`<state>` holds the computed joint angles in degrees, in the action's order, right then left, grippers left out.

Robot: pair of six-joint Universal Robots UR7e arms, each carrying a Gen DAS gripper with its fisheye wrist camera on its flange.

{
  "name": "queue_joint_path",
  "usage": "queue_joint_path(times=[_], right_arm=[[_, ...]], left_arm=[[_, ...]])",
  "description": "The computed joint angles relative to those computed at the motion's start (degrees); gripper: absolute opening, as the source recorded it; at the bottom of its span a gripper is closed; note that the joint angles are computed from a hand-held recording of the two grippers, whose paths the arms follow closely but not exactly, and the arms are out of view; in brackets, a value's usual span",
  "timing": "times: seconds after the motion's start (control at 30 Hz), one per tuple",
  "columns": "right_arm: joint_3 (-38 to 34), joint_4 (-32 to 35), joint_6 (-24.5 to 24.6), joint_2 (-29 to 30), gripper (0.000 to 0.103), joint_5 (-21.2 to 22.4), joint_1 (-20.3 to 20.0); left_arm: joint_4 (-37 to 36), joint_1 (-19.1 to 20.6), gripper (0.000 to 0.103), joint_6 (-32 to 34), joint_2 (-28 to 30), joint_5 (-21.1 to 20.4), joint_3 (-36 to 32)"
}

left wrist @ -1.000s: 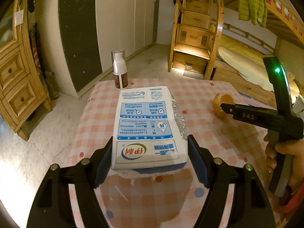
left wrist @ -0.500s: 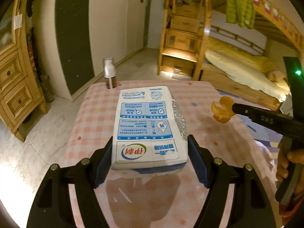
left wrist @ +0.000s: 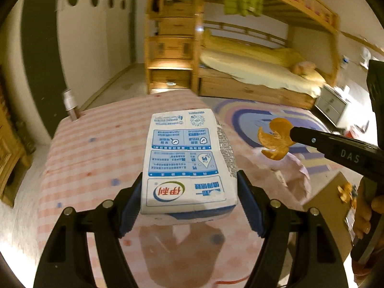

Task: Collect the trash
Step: 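Carry both items over the pink trash bin and open both tools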

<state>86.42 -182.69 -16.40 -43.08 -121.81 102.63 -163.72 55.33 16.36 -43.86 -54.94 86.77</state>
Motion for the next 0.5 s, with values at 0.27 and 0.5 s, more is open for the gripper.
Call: queue_joint_path(times=[0.27, 0.5], right_arm=[[9.04, -8.23, 0.94, -6.42, 0.014, -4.57, -2.48], [13.28, -12.29, 2.47, -10.38, 0.014, -6.98, -5.97]], left_arm=[[2.00, -3.34, 0.072, 4.18, 5.05, -3.57, -2.59], [5.81, -5.07, 0.072, 6.52, 11.44, -7.72, -8.82]])
